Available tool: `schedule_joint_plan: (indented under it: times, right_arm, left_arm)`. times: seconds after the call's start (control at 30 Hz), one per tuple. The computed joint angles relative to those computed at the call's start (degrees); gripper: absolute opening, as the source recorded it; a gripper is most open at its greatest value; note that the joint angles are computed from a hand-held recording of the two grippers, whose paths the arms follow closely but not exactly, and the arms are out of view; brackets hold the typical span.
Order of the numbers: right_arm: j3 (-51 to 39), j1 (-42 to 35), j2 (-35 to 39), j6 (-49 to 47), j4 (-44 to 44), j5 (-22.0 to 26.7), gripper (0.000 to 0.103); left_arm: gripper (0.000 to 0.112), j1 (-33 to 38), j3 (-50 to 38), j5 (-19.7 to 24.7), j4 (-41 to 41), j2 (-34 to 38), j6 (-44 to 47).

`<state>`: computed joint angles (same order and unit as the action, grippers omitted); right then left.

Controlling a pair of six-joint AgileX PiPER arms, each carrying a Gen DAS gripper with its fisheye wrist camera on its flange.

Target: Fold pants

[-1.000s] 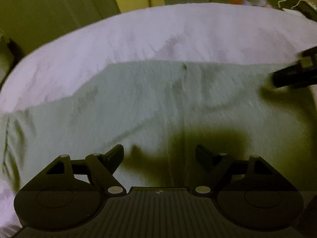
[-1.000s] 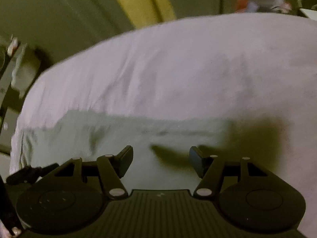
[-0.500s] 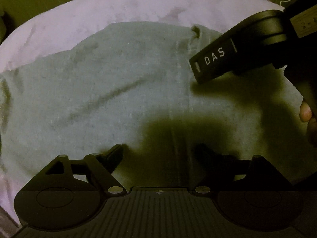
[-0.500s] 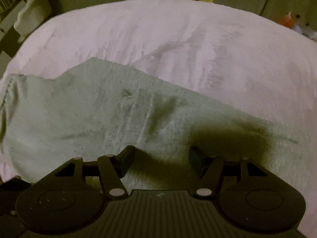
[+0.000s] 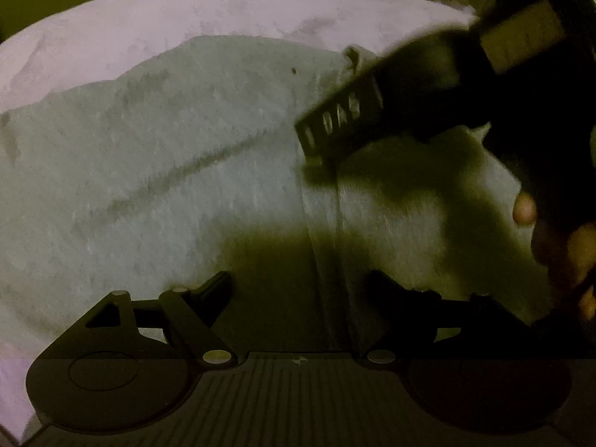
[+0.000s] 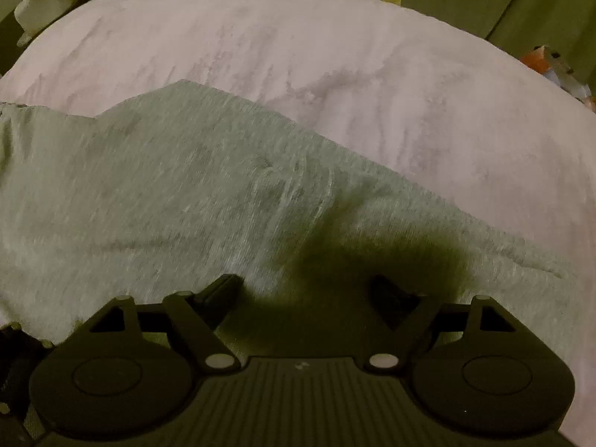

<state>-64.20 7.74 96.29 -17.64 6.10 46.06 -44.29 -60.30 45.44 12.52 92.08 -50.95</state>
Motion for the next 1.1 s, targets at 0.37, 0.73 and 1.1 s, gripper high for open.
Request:
schedule_joint_plan:
  times: [0.37, 0.73, 1.1]
  right_arm:
    - [-14.0, 2.8, 9.5, 16.9, -6.0, 8.4, 0.082]
    - [-19.6, 6.3, 11.0, 17.6, -7.2, 12.8, 0.083]
    - [-14.9, 8.7, 10.9, 18.4, -12.4, 4.0, 0.026]
  left_arm:
    - [0.083, -5.4, -0.2, -3.2, 4.6, 3.8, 0.5]
    - [0.080, 0.6, 2.5, -6.8, -3.4, 1.3, 7.2]
    - [0.022, 0.2, 6.5, -11.1, -3.2, -1.9, 8.9]
